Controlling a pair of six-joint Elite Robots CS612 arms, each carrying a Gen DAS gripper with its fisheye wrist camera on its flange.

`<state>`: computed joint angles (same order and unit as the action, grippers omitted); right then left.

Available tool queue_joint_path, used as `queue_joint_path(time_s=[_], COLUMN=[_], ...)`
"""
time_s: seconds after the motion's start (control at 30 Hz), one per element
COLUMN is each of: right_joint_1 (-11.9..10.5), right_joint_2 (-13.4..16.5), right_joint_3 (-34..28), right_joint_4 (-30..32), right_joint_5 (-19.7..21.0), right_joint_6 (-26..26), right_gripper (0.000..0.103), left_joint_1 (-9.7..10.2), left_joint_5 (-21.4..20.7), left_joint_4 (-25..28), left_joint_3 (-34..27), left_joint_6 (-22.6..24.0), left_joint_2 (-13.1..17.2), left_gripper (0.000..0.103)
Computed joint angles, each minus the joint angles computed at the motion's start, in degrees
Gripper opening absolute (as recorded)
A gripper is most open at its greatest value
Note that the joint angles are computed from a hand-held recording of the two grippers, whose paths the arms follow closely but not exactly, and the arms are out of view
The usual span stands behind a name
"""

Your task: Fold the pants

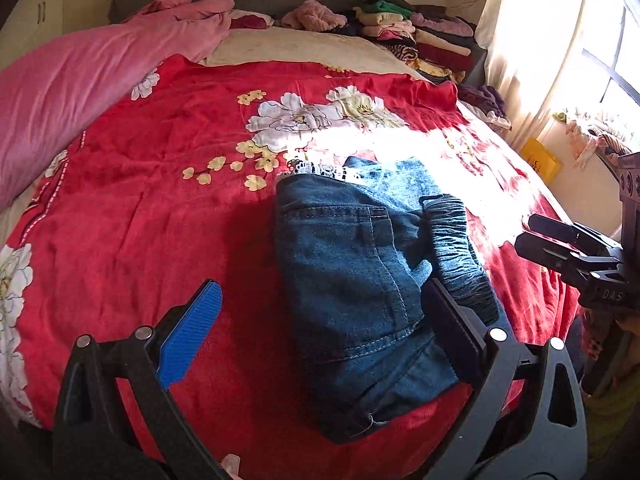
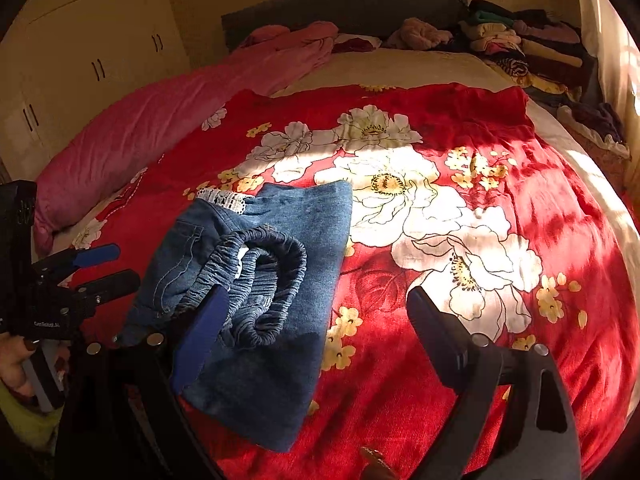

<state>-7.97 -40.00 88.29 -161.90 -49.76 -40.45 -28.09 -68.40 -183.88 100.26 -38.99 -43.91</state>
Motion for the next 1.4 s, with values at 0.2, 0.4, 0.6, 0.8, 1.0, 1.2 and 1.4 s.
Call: queue_joint_path(time_s=[0.2,0.4,0.6,0.8,1.0,1.2,1.4], right_joint_1=[0.2,1.2,1.9,2.4,2.2,2.4,2.8], right_joint_2=[0.7,2.5,4.7,5.0,3.5,3.0,3.6], right_joint_3=[-0.9,-4.9,-9.0,-9.3,-6.2,-6.3,-8.2], right_joint_4=[1.7,11.0,19.8,21.7,14.6,10.4,7.2], right_joint_5=[-0.4,-1.1,0.1,1.7,3.7,5.6,6.6], right_joint_6=[0.2,-1.1,-1.2,-5.7,-7.2,-5.7,-3.1], right_gripper=[0.087,0.066,0.066,0.043,0.012,0.012,0.012], left_joint_1=[0.71,1.99,2.68,2.93,2.38,2.94,3.45], left_joint_5=[-1.2,-5.8,-9.5,-11.3,-9.8,-9.6,-7.6], left_joint_4=[-0.9,-0.8,-0.6,-2.1,-3.2,-5.1,-4.4], left_joint_3=[-0.7,-3.2,-5.3,-6.5,-6.0,-6.7,-8.7], left_joint_6=[-0.2,0.0,-0.1,0.2,1.9,2.9,4.4], left_joint_2=[1.0,3.2,5.3,6.2,5.2,4.5,4.4], left_gripper=[0.093,0.085,0.077,0.057,0.032,0.031,0.031])
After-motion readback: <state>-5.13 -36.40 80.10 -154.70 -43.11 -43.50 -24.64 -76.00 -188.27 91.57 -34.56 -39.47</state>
